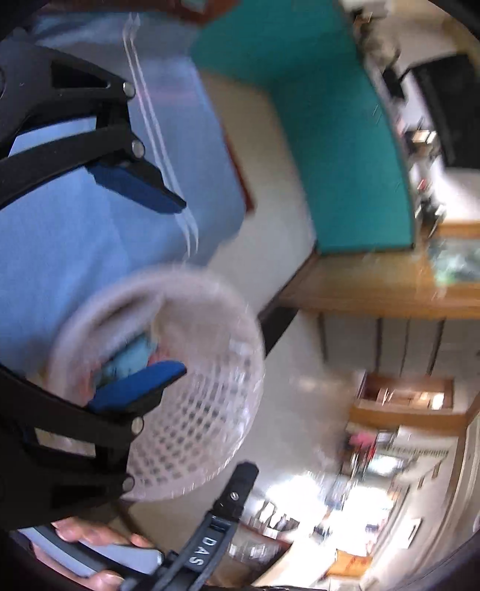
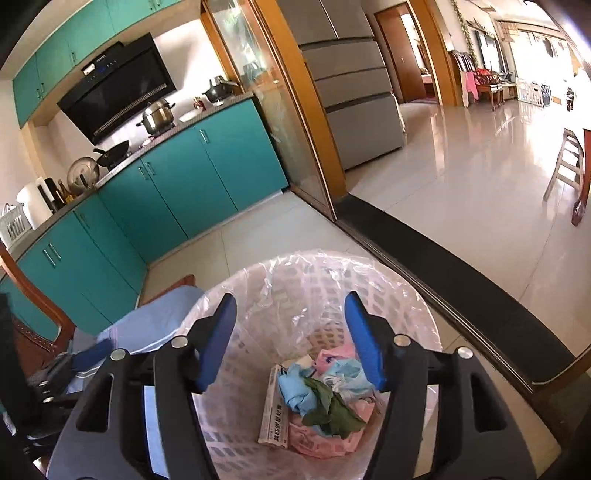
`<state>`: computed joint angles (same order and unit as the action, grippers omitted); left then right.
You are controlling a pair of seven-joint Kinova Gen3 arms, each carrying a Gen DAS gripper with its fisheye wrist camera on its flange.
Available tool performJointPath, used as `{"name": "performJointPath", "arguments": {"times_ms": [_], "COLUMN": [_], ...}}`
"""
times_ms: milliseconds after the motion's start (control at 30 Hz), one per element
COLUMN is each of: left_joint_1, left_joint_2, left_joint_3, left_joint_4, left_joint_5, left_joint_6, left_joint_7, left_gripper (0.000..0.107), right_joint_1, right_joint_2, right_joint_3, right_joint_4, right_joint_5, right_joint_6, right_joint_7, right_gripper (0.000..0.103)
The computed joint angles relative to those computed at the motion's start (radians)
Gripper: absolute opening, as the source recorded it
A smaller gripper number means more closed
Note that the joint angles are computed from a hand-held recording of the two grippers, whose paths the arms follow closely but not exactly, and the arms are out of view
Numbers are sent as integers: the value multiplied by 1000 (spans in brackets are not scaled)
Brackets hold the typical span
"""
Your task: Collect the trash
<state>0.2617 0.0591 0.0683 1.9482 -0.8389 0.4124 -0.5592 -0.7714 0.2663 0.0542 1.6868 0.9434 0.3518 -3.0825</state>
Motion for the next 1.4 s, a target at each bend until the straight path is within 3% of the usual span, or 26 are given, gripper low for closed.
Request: {"name": "performJointPath", "arguments": {"times_ms": [100, 200, 267, 333, 433, 533, 700, 1033, 1400], "left_joint_1": [-103, -179, -142, -102, -31, -49, -102, -188, -293], "left_joint_2": [-139, -242, -300, -354, -422, -496, -564, -706, -797], "left_joint_3": [139, 254, 256, 250, 232, 270, 332, 412, 389], "left_joint_4": [74, 137, 171, 187, 203, 207, 200, 175, 158], "left_joint_5": [-93, -173, -188, -156, -135, -73, -7, 105, 215], "left_joint_6": [115, 227, 305, 387, 477, 532, 594, 619, 563], "left_joint_7": [122, 244, 292, 276, 268, 237, 199, 90, -54], "left_gripper": [98, 100, 100, 100, 100, 100, 100, 100, 100], "right_joint_1": [-139, -278, -370, -410, -393, -438, -339, -286, -276], "right_joint_2": [-22, -44, -65, -87, -104, -126, -167, -224, -225], "right_joint_3": [105, 138, 140, 78, -58, -112, -306, -461, -502], "right_joint_4": [21, 45, 84, 122, 114, 93, 95, 110, 102], "right_joint_5": [122, 244, 325, 388, 372, 353, 388, 412, 424], "right_joint_6": [24, 146, 227, 308, 430, 552, 655, 765, 797], "right_joint_7": [-120, -210, -266, -301, -232, -149, -145, -147, -144], "right_gripper": [83, 96, 100, 100, 100, 100, 100, 100, 100]}}
